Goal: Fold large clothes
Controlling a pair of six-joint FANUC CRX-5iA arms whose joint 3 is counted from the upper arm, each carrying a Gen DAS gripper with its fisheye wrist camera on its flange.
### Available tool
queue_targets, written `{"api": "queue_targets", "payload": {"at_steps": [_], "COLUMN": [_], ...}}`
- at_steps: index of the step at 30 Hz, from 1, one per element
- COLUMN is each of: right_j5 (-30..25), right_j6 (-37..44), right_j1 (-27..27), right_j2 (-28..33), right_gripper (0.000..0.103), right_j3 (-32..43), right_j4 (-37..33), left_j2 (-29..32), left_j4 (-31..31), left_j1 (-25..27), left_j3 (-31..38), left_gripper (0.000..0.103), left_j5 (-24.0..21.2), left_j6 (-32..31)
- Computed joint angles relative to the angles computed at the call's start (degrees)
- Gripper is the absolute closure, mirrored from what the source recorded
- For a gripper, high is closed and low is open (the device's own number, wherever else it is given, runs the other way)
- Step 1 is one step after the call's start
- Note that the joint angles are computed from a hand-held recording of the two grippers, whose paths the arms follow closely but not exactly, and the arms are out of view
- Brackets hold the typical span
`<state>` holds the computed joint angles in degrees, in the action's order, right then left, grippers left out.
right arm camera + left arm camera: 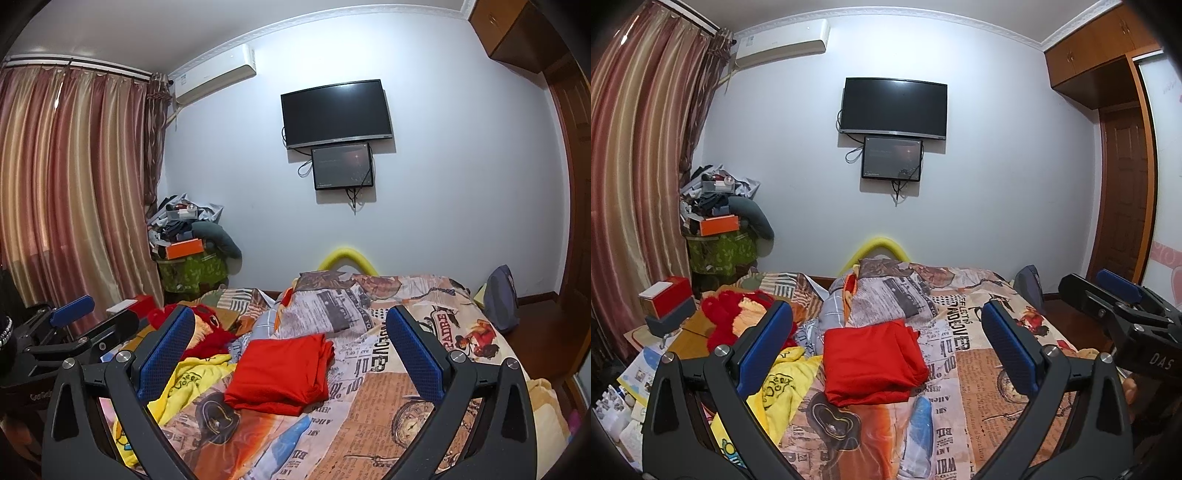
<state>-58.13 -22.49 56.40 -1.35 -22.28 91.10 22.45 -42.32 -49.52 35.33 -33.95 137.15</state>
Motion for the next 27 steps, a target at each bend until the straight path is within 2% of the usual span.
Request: {"api": "queue_targets", "payload": {"at_steps": [12, 23, 27], "right_j5": [-0.3, -0.1, -0.4], "right_j6": [-0.2, -0.5, -0.8], "right_j1": [0.1, 0.0, 0.1], "right_j2": [0.0, -0.6, -0.6], "right_gripper": [0.000, 0.000, 0.000], "right_j3": [-0.1, -0.5, -0.7], "right_j4": [0.2, 0.6, 0.8], "left_j2": [0.2, -0.5, -0.4], "left_j4": [2.5, 2.4, 0.6], "left_j1": [0.4, 0.2, -0.5], "left_j3": [0.2, -0.6, -0.2], "left_gripper": [0.000, 0.000, 0.000], "left_j5": [0.1, 0.9, -0.1], "left_j6": [-2.2, -2.5, -1.9]}}
